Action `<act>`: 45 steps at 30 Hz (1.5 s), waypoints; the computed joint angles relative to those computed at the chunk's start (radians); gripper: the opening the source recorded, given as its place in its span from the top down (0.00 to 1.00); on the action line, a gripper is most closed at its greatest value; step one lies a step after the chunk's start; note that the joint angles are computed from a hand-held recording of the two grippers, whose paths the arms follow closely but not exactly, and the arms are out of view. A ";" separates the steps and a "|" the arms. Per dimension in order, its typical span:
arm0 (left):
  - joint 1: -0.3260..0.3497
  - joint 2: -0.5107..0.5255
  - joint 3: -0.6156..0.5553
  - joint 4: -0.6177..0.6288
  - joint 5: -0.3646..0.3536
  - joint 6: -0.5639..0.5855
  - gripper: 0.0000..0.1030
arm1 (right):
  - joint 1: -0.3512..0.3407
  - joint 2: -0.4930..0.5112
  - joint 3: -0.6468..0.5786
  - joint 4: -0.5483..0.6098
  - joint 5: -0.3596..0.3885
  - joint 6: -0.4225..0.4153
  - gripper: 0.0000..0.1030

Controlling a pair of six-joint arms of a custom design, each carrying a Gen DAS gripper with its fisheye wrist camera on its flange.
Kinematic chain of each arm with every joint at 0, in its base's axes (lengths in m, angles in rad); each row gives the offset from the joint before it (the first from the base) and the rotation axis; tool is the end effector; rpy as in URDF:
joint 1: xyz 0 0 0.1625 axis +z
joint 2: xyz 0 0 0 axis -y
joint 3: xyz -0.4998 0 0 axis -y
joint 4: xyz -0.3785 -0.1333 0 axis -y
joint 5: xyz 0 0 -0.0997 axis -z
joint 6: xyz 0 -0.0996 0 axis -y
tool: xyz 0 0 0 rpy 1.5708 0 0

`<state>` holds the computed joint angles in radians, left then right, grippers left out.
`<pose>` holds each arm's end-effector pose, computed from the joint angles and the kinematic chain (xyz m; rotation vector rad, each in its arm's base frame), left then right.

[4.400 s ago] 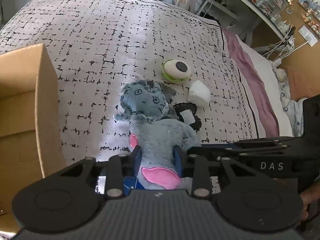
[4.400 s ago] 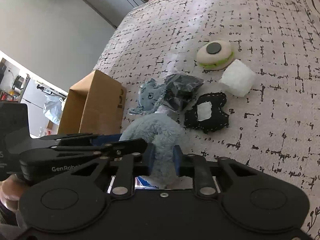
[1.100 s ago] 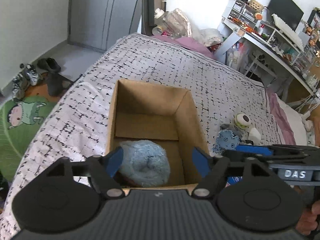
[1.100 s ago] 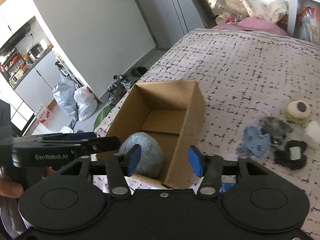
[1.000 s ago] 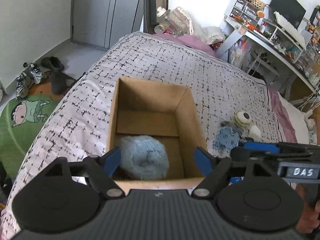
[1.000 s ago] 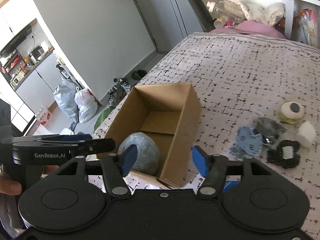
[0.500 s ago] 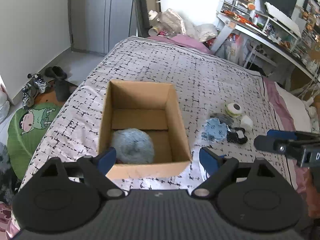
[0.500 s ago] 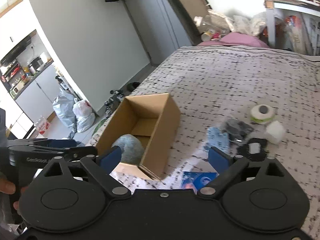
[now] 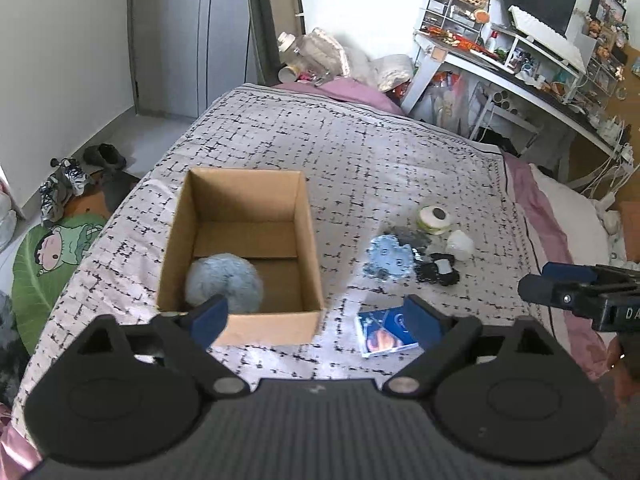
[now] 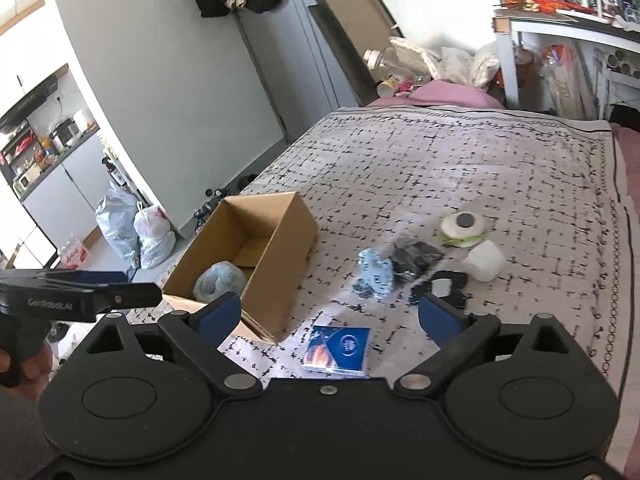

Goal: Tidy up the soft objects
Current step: 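Withdraw both tools from the box toward the remaining items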

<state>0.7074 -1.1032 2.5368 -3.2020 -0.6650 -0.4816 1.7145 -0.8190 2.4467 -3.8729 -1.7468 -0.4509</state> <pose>-0.1565 -0.4123 0.1930 0.3407 2.3711 -0.9109 0.1804 -0.4376 0.1354 0.7184 -2.6326 0.9082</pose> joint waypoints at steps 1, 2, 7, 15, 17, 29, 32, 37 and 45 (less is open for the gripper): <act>-0.009 0.004 0.002 0.003 0.006 -0.007 0.05 | -0.008 -0.008 0.007 -0.002 0.009 -0.005 0.06; -0.017 0.008 0.003 0.008 0.011 -0.015 0.05 | -0.014 -0.014 0.014 -0.006 0.016 -0.010 0.04; -0.046 0.020 0.019 0.005 0.021 -0.050 0.00 | -0.052 -0.038 0.045 -0.029 0.046 -0.025 0.02; -0.075 0.052 0.038 -0.023 0.033 -0.085 0.00 | -0.106 -0.079 0.073 -0.026 0.078 -0.066 0.00; -0.072 0.049 0.030 0.002 0.019 -0.098 0.00 | -0.117 -0.087 0.075 -0.020 0.086 -0.075 0.00; -0.010 0.130 -0.045 0.011 -0.054 -0.017 0.00 | -0.183 -0.104 0.047 0.045 0.111 -0.098 0.00; 0.011 0.151 -0.058 -0.002 -0.068 0.013 0.01 | -0.199 -0.100 0.035 0.059 0.119 -0.103 0.00; 0.054 0.185 -0.090 -0.009 -0.114 0.056 0.01 | -0.216 -0.101 0.001 0.116 0.117 -0.111 0.01; 0.145 0.265 -0.170 -0.022 -0.221 0.171 0.03 | -0.234 -0.089 -0.075 0.242 0.103 -0.160 0.09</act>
